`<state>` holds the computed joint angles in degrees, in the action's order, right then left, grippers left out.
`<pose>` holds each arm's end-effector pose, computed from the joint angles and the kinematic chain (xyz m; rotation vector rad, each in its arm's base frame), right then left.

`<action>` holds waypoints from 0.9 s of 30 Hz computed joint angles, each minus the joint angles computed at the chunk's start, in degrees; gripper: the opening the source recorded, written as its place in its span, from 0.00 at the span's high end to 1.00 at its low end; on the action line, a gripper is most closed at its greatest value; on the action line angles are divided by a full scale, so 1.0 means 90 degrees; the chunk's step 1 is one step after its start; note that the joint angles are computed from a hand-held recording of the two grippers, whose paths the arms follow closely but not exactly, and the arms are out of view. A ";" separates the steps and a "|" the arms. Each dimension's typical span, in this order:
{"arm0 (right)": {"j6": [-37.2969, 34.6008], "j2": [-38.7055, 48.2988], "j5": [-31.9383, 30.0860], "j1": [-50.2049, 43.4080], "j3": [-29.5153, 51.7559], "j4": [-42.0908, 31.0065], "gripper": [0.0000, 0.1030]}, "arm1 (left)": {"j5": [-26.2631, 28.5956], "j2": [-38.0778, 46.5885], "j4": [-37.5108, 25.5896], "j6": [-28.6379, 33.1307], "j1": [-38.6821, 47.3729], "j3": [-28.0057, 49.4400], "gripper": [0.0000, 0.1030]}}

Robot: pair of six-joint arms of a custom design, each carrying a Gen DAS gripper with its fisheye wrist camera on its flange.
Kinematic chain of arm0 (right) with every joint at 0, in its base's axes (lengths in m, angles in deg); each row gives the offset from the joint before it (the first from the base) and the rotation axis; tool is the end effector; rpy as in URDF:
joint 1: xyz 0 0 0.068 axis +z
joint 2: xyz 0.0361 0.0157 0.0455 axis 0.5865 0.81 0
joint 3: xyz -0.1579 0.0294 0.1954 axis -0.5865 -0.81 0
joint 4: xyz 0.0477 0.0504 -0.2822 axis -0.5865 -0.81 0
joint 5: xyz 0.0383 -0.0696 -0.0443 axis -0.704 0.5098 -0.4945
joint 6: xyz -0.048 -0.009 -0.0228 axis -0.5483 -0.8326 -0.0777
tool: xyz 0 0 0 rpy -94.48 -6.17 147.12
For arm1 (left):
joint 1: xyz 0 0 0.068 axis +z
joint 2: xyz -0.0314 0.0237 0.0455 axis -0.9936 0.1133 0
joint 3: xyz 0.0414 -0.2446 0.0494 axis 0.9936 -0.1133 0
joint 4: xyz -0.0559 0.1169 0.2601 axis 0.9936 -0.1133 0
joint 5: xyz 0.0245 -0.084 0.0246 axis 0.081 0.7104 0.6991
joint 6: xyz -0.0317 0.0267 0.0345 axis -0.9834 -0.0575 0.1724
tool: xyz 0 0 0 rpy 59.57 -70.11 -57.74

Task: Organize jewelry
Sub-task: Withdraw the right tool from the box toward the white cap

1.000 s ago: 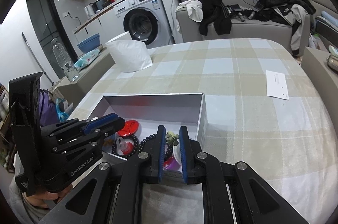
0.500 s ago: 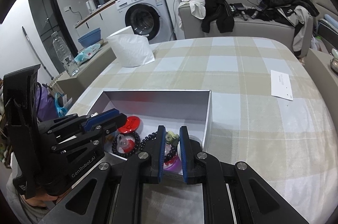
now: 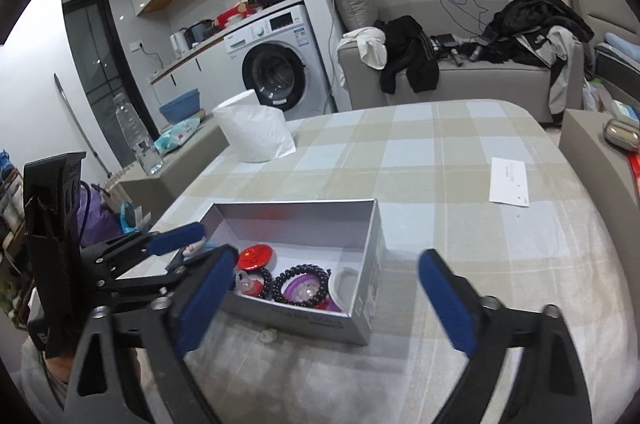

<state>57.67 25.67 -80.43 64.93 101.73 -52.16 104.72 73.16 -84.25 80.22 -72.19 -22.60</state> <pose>0.2969 0.1616 0.2283 -0.0981 2.2329 0.4049 0.3167 0.0458 0.1453 0.3686 2.2393 -0.3245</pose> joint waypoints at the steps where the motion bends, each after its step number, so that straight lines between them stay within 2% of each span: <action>1: 0.0028 -0.0162 -0.0025 -0.0021 -0.0182 0.0114 0.00 | 0.0124 -0.0050 -0.0013 -0.0046 0.0061 -0.0044 0.14; 2: 0.0034 -0.0334 -0.0044 -0.0039 -0.0397 0.0253 0.00 | 0.0232 -0.0117 -0.0061 -0.0070 0.0128 -0.0094 0.12; 3: 0.0024 -0.0420 -0.0016 -0.0038 -0.0505 0.0282 0.00 | 0.0322 -0.0184 -0.0137 -0.0046 0.0202 -0.0144 0.06; 5: -0.0019 -0.0499 0.0119 -0.0020 -0.0583 0.0120 0.00 | 0.0399 -0.0338 -0.0199 -0.0014 0.0314 -0.0299 0.01; 8: 0.0094 -0.0670 0.0341 0.0040 -0.0727 -0.0121 0.00 | 0.0556 -0.0570 -0.0189 0.0139 0.0551 -0.0623 0.01; 12: 0.0235 -0.1058 0.0375 0.0124 -0.1134 0.0024 0.00 | 0.0522 -0.0701 -0.0101 0.0270 0.0717 -0.0849 0.01; 18: 0.0139 -0.1005 0.0448 0.0292 -0.1197 -0.0099 0.00 | 0.0576 -0.0729 -0.0052 0.0206 0.0910 -0.0950 0.01; 27: 0.0215 -0.1163 0.0014 0.0191 -0.1546 0.0063 0.00 | 0.0591 -0.0421 -0.0193 0.0484 0.1140 -0.0947 0.01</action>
<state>59.61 15.21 -80.31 66.65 87.81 -51.59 110.04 69.38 -85.98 84.58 -61.93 -31.12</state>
